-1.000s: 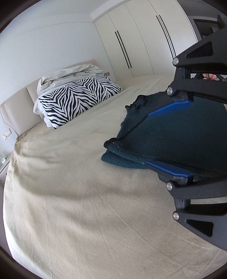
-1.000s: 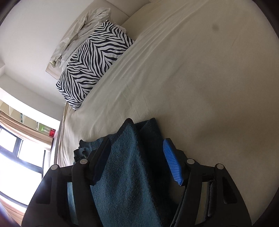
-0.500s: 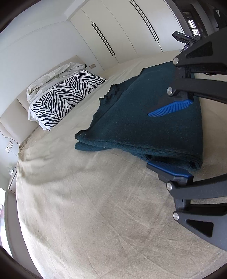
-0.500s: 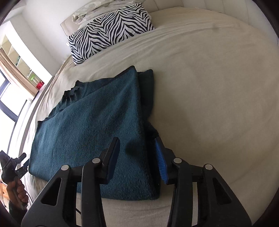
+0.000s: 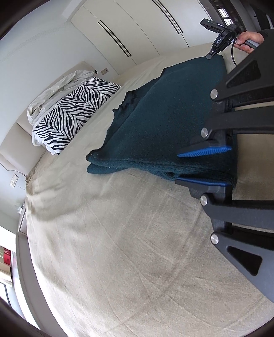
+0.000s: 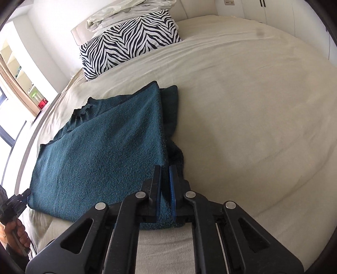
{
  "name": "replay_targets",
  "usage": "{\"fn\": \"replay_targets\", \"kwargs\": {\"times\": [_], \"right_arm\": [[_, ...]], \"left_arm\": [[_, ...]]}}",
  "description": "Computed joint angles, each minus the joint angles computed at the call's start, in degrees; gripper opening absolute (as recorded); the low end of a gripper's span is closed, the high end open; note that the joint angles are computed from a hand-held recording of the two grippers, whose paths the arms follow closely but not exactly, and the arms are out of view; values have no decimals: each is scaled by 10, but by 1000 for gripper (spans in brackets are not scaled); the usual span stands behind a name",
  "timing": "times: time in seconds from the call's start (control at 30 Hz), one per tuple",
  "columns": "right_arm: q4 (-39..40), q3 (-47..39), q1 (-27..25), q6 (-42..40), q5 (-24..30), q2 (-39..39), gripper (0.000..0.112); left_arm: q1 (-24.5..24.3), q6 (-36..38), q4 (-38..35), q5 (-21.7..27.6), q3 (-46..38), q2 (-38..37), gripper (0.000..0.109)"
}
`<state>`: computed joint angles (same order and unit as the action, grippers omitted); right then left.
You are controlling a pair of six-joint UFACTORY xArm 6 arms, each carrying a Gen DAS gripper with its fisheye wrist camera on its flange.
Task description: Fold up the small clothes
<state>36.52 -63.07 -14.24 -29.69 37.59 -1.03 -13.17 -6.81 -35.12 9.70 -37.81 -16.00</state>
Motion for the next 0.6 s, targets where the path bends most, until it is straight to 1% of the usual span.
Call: {"fn": "replay_targets", "kwargs": {"times": [0.13, 0.23, 0.33, 0.47, 0.6], "right_arm": [[-17, 7, 3, 9, -9, -7, 5], [-5, 10, -1, 11, -9, -13, 5], [2, 10, -5, 12, -2, -16, 5], [5, 14, -14, 14, 9, -20, 5], [29, 19, -28, 10, 20, -17, 5]], "left_arm": [[5, 6, 0, 7, 1, 2, 15], [7, -11, 27, 10, 1, 3, 13], [10, -23, 48, 16, -2, 4, 12], [13, -13, 47, 23, -3, 4, 11], [14, -11, 58, 29, -2, 3, 11]]}}
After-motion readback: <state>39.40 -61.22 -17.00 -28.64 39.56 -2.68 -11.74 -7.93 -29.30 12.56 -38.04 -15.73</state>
